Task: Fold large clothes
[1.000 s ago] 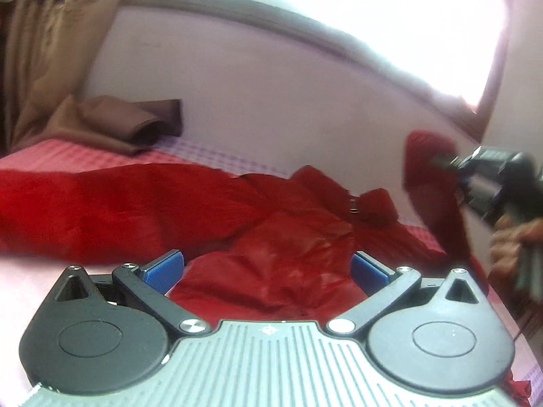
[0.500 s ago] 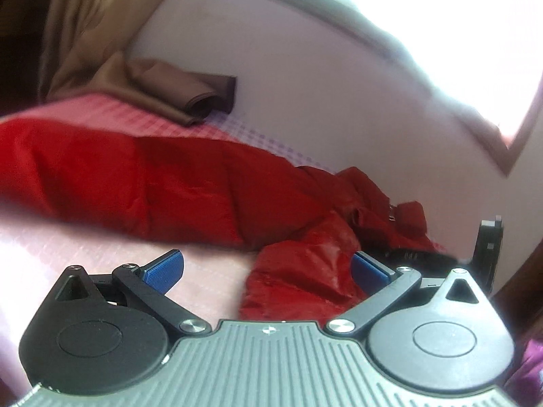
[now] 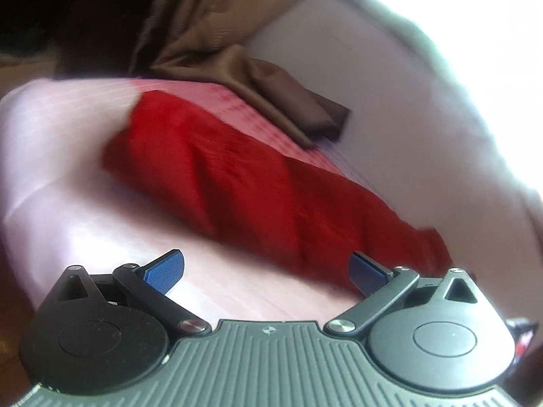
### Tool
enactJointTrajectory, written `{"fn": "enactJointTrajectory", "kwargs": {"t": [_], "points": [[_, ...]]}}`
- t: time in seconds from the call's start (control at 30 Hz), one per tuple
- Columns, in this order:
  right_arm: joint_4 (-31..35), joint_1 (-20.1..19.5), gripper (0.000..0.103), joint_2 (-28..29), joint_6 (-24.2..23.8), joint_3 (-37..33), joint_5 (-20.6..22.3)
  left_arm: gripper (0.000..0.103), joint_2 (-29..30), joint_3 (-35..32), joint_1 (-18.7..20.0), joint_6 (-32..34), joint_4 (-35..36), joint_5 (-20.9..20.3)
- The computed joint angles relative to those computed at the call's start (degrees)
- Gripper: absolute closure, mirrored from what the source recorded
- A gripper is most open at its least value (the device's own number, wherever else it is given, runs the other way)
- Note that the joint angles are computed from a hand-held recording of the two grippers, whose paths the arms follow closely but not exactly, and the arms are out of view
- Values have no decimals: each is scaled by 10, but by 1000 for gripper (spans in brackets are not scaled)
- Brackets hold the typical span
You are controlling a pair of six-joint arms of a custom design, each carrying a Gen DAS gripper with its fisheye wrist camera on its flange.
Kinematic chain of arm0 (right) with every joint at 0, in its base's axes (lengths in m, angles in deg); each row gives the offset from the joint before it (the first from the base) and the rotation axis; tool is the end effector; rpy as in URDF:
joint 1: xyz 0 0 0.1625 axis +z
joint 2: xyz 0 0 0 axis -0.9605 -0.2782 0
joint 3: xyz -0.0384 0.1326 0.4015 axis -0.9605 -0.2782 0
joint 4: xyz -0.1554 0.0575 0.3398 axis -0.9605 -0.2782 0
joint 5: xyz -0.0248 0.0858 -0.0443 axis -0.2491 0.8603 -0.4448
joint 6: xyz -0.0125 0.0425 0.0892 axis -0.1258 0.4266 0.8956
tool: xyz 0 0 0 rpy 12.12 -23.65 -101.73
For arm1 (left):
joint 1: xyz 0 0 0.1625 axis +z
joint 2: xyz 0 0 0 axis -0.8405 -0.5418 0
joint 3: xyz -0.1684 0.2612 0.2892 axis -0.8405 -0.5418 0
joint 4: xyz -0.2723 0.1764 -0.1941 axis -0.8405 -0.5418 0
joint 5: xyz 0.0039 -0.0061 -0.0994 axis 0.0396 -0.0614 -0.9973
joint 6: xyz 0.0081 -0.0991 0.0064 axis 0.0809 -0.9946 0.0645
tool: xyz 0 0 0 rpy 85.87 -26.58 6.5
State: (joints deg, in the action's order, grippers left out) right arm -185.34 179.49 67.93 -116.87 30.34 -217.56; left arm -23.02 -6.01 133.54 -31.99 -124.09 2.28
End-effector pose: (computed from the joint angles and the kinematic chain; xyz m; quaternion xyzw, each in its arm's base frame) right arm 0.3025 -0.8121 0.0874 0.3208 -0.7688 0.3663 0.4146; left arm 0.0249 -0.6758 0.5651 -0.0823 0.8461 -0.5083 0.1379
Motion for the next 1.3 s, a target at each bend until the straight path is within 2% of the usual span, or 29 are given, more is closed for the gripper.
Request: {"fn": "enactJointTrajectory", "kwargs": {"t": [0.03, 0.07, 0.13, 0.2, 0.27, 0.3, 0.33, 0.37, 0.4, 0.43, 0.47, 0.5, 0.57, 0.63, 0.7, 0.8, 0.93, 1.17, 1.3], "points": [[-8, 3, 83, -14, 7, 24, 2, 4, -1, -1, 7, -8, -2, -8], [-29, 4, 80, -41, 25, 71, 21, 4, -2, -4, 13, -11, -9, -19], [-70, 0, 78, -109, 67, 187, 94, 5, 0, -15, 22, -16, -18, -28], [-103, 3, 68, -160, 100, 268, 139, 5, 12, -39, 28, -21, -19, -25], [-127, 5, 40, -206, 118, 337, 174, 8, 24, -68, 39, -42, -9, -42], [-145, 4, 34, -229, 120, 372, 194, 11, 30, -80, 43, -54, -10, -50], [-162, 3, 30, -251, 118, 407, 213, 20, 36, -92, 44, -58, -8, -47], [-175, 2, 29, -277, 117, 445, 230, 28, 47, -113, 44, -58, 6, -37], [-183, 1, 29, -298, 121, 474, 241, 48, 57, -133, 45, -61, 22, -32], [-197, -2, 29, -325, 136, 513, 254, 74, 67, -156, 49, -70, 45, -34], [-201, -6, 29, -348, 156, 542, 267, 86, 75, -176, 53, -77, 67, -36], [-204, -10, 29, -371, 176, 570, 277, 90, 84, -193, 55, -77, 84, -31], [-220, -19, 27, -416, 219, 627, 286, 94, 92, -203, 53, -68, 76, -19], [-221, -28, 18, -450, 243, 666, 285, 97, 100, -216, 42, -50, 72, 6], [-243, -34, 16, -478, 251, 705, 273, 97, 106, -228, 26, -28, 55, 18], [-278, -45, 15, -501, 238, 742, 251, 97, 118, -253, -10, 32, 28, 23], [-296, -65, 14, -522, 275, 774, 247, 97, 137, -288, -65, 86, 15, 10], [-342, -103, 14, -536, 304, 810, 303, 97, 199, -344, -156, 152, 48, -31], [-347, -124, 14, -551, 323, 824, 329, 97, 247, -376, -183, 158, 90, -74]]}}
